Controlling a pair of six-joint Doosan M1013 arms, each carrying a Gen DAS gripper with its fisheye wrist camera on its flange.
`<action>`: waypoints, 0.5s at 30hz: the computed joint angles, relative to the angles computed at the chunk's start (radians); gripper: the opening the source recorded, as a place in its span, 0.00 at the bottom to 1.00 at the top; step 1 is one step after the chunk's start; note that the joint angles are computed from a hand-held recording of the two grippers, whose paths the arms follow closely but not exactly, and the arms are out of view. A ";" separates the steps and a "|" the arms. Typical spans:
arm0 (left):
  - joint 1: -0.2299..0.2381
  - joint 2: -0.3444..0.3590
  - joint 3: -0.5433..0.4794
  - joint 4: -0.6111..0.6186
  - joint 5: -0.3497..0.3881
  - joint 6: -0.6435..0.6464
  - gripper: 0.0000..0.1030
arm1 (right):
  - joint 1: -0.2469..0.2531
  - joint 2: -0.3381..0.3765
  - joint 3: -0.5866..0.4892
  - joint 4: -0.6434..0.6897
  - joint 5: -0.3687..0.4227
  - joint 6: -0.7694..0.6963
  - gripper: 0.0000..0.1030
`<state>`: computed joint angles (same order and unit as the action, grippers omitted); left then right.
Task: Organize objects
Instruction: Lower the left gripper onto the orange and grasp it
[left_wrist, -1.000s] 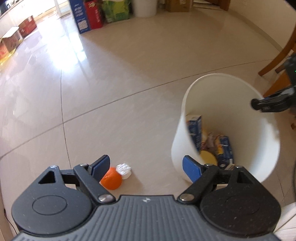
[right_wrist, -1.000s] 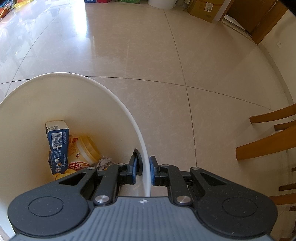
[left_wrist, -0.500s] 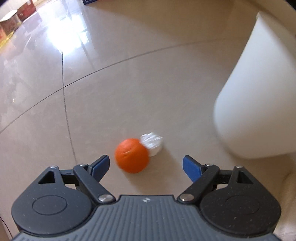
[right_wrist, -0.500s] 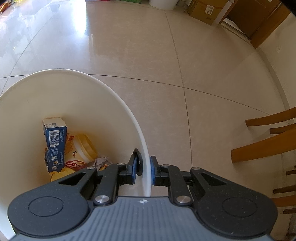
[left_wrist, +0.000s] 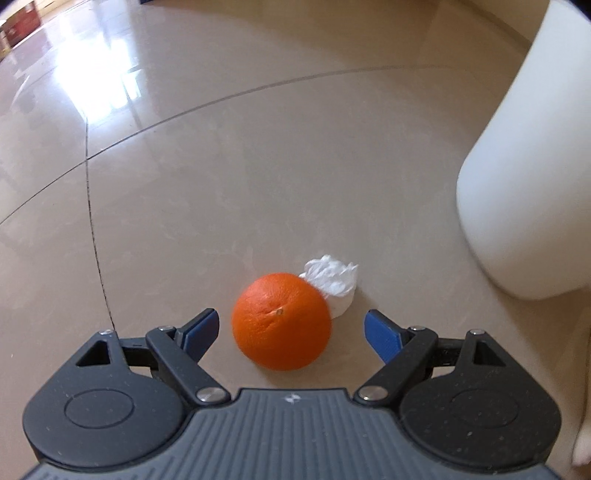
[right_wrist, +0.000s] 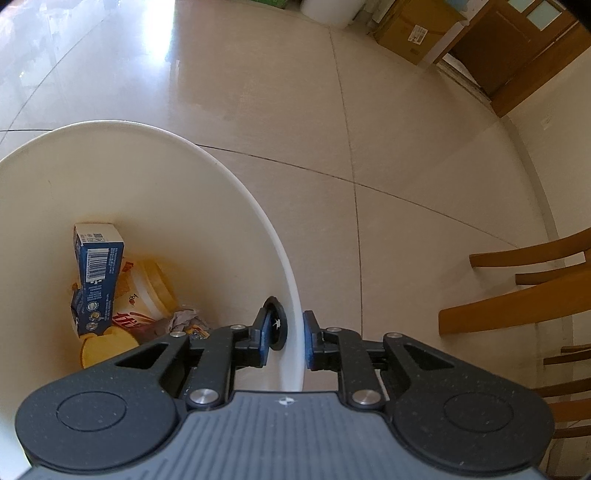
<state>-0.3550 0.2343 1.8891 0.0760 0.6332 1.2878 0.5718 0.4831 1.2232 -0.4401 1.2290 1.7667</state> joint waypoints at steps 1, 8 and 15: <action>0.003 0.003 0.004 -0.001 -0.010 0.016 0.83 | 0.000 0.000 0.000 -0.002 0.000 -0.001 0.21; 0.035 0.030 0.003 -0.097 -0.044 0.153 0.83 | 0.007 0.001 0.000 -0.023 0.004 0.002 0.21; 0.045 0.052 -0.006 -0.135 -0.047 0.221 0.83 | 0.013 0.004 0.004 -0.041 0.003 0.009 0.22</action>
